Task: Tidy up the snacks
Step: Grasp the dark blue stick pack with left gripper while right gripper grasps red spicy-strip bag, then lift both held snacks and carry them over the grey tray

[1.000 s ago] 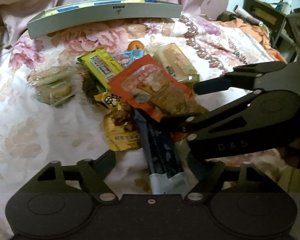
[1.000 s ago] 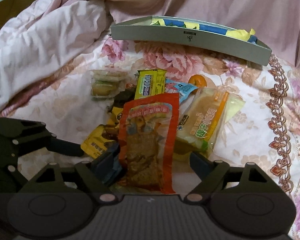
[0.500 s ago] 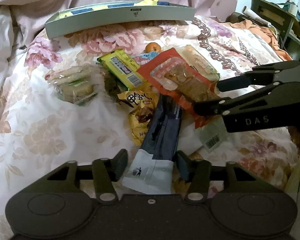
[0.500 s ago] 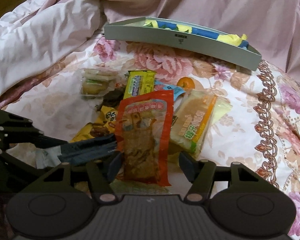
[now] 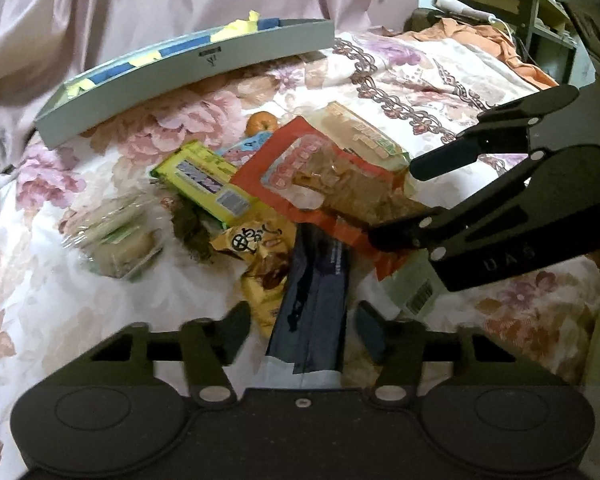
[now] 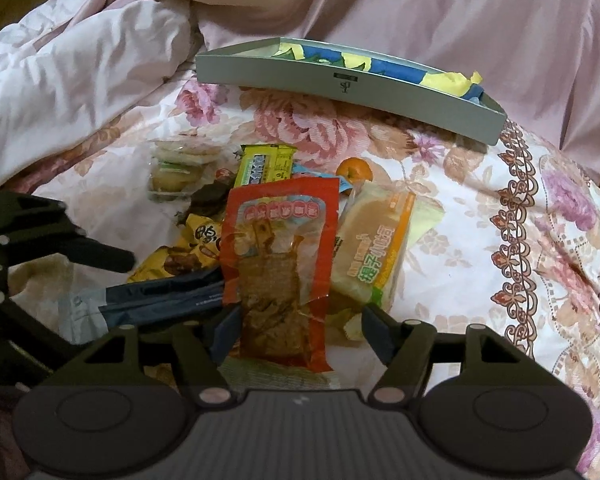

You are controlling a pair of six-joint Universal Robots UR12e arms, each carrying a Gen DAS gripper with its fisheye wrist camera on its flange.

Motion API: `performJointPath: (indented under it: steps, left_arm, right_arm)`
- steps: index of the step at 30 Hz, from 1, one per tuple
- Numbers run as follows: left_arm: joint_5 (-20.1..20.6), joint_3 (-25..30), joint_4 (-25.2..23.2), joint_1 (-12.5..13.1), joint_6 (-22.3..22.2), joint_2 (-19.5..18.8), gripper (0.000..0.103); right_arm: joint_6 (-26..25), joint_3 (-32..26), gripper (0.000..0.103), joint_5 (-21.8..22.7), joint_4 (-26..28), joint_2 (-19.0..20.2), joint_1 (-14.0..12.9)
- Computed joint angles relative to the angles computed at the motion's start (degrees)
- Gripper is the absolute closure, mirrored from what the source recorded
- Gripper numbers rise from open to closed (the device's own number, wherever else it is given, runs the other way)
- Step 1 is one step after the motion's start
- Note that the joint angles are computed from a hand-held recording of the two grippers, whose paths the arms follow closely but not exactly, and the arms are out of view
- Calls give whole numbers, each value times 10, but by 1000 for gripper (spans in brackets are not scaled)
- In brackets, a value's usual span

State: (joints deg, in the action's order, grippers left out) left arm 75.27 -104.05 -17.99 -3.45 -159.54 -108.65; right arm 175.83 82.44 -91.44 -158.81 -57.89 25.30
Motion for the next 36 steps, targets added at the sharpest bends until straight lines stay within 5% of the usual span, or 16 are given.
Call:
performJointPath:
  steps: [11,22,36]
  left_arm:
    - [11,13,-14,-5,-6,-12,65]
    - [44,-13,12,12,-115,5,66]
    - [33,-1,31,16,-161,-12,64]
  right_arm:
    - [-2,0,32,-3,-4,1,1]
    - [-19,5,30,1,-29,4,4]
    - [-91,-7,30,-51,-52,26,26]
